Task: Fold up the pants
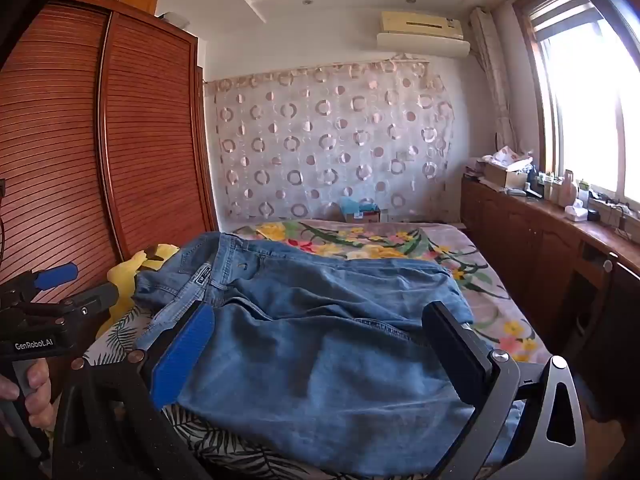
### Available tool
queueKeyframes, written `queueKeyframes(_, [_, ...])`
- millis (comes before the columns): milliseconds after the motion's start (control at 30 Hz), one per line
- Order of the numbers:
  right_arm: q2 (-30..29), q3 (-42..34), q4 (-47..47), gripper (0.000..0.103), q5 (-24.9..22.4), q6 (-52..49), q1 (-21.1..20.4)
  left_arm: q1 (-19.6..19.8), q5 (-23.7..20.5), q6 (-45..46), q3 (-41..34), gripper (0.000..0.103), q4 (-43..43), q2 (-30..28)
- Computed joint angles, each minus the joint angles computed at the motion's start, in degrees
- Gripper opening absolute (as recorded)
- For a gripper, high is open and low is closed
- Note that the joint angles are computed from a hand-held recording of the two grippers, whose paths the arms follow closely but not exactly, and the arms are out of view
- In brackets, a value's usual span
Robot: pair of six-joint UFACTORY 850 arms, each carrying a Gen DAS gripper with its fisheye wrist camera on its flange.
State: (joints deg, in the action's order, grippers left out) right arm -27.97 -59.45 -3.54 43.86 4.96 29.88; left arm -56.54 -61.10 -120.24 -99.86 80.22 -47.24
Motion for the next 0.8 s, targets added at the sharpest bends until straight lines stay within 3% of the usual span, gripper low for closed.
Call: queueKeyframes(800, [0.2, 0.1, -0.3, 0.103, -0.6, 0.5, 0.0, 0.1, 0.8, 1.5, 0.0, 0.103, -2.1, 0.0])
